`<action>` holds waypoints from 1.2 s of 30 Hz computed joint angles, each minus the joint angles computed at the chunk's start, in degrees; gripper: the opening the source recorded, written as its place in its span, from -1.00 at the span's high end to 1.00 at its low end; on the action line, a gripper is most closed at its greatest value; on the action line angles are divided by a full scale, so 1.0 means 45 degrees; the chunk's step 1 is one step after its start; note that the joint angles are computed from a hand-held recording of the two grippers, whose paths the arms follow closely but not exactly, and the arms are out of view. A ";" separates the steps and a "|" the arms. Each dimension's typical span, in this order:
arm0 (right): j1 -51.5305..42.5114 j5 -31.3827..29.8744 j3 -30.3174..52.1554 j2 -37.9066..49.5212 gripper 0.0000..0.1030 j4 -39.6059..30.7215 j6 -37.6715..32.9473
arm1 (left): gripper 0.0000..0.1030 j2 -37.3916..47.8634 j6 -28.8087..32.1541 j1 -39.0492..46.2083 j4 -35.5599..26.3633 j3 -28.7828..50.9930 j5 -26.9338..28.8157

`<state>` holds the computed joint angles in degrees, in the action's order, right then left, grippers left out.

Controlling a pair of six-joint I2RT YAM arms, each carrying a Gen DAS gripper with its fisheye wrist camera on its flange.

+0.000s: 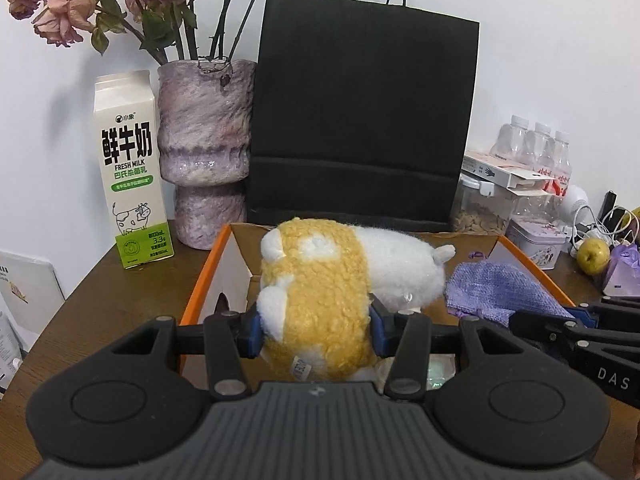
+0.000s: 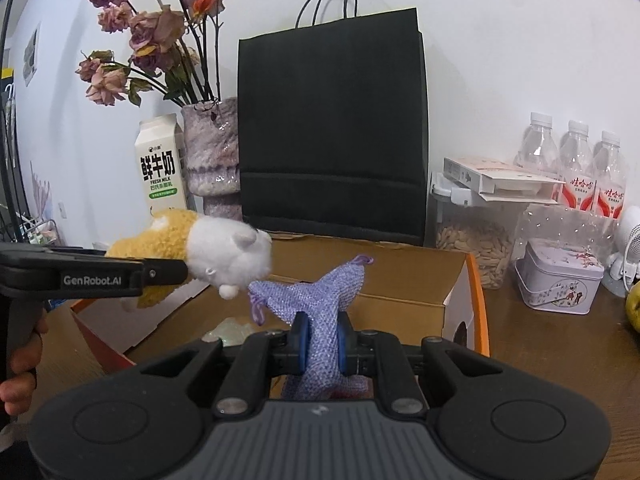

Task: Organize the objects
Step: 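Carry the plush toy and lavender pouch over the red box with both tools, then open both tools to drop the plush toy and pouch into the box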

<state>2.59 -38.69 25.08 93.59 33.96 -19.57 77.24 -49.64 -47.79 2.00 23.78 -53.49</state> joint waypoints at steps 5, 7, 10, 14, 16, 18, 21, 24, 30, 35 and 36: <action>0.0058 0.0063 -0.0093 0.0017 0.74 0.0177 0.0015 | 0.00 0.0116 0.0032 0.0054 0.0239 -0.0046 -0.0024; 0.0043 0.0049 -0.0064 0.0041 0.64 0.0145 0.0024 | -0.19 0.0060 0.0053 -0.0096 0.0355 -0.0105 -0.0290; 0.0170 0.0356 0.0123 -0.0077 -0.39 -0.0489 -0.0020 | -1.00 0.0030 -0.0150 -0.0473 0.0440 -0.0167 -0.1129; 0.0550 0.1293 -0.0089 -0.0090 -1.00 -0.0097 -0.0079 | -1.00 -0.0008 -0.0135 -0.0580 0.0365 -0.0109 -0.1408; 0.0519 0.1224 -0.0063 -0.0060 -1.00 -0.0132 -0.0100 | -1.00 0.0000 -0.0069 -0.0519 0.0414 -0.0114 -0.1319; 0.0496 0.1247 -0.0085 -0.0088 -1.00 -0.0094 -0.0091 | -1.00 0.0016 -0.0127 -0.0544 0.0349 -0.0109 -0.1331; 0.0428 0.1184 -0.0066 -0.0089 -1.00 -0.0085 -0.0046 | -1.00 0.0036 -0.0198 -0.0617 0.0313 -0.0103 -0.1361; 0.0397 0.1203 -0.0072 -0.0103 -1.00 -0.0085 -0.0046 | -1.00 -0.0002 -0.0200 -0.0658 0.0345 -0.0145 -0.1382; 0.0283 0.1152 -0.0148 -0.0316 -1.00 -0.0144 -0.0014 | -1.00 -0.0268 -0.0596 -0.0837 -0.0139 -0.0093 -0.1622; 0.0065 0.0988 -0.0253 -0.0721 -1.00 -0.0391 0.0008 | -1.00 -0.0764 -0.0927 -0.1057 -0.0733 -0.0099 -0.1709; 0.0004 0.0933 -0.0310 -0.0845 -1.00 -0.0414 0.0021 | -1.00 -0.0848 -0.1042 -0.1124 -0.0942 -0.0070 -0.1727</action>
